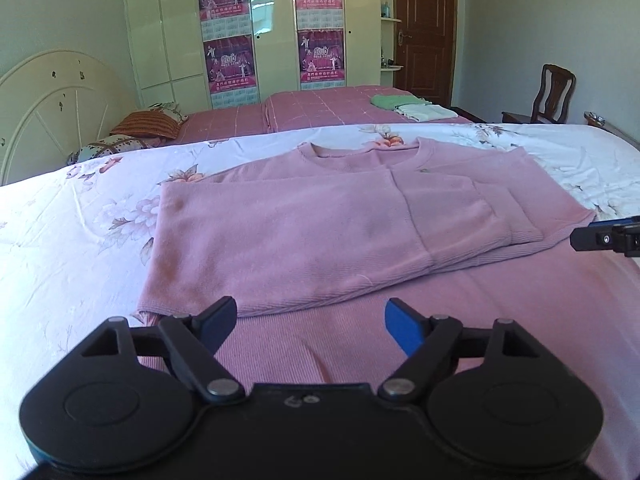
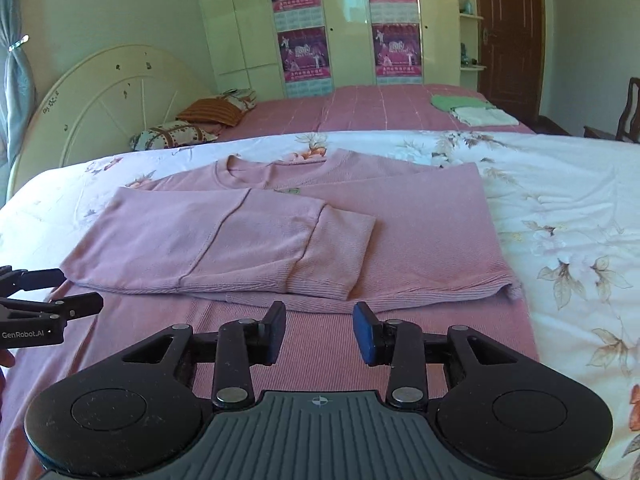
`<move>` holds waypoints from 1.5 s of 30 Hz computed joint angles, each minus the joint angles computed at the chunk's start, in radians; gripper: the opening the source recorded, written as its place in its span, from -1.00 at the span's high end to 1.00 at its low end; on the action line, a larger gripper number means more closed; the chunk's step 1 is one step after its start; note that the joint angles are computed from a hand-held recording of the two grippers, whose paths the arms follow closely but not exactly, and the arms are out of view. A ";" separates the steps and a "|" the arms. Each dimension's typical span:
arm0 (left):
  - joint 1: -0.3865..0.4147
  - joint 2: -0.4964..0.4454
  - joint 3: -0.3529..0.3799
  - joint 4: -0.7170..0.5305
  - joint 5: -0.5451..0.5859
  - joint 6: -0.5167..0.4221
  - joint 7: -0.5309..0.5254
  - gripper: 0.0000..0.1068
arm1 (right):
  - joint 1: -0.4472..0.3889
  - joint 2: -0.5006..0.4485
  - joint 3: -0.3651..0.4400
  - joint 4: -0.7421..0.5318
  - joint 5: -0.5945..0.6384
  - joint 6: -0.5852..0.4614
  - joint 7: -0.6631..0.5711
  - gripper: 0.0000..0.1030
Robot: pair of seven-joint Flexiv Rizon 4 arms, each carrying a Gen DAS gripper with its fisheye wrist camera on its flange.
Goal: Fold small clothes
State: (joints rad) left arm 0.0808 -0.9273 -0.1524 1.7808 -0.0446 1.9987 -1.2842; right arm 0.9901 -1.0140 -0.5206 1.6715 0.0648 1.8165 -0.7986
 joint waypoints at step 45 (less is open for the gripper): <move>0.950 -0.116 -0.573 0.605 0.538 0.031 -0.314 -0.09 | -0.565 0.178 0.729 0.685 -0.106 0.728 0.064 -0.18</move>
State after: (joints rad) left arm 1.0303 -1.0428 -0.7253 2.3860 0.4932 2.0301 -1.5981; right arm 0.4247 -0.8365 0.2081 2.3562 -0.0415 2.5445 -0.7349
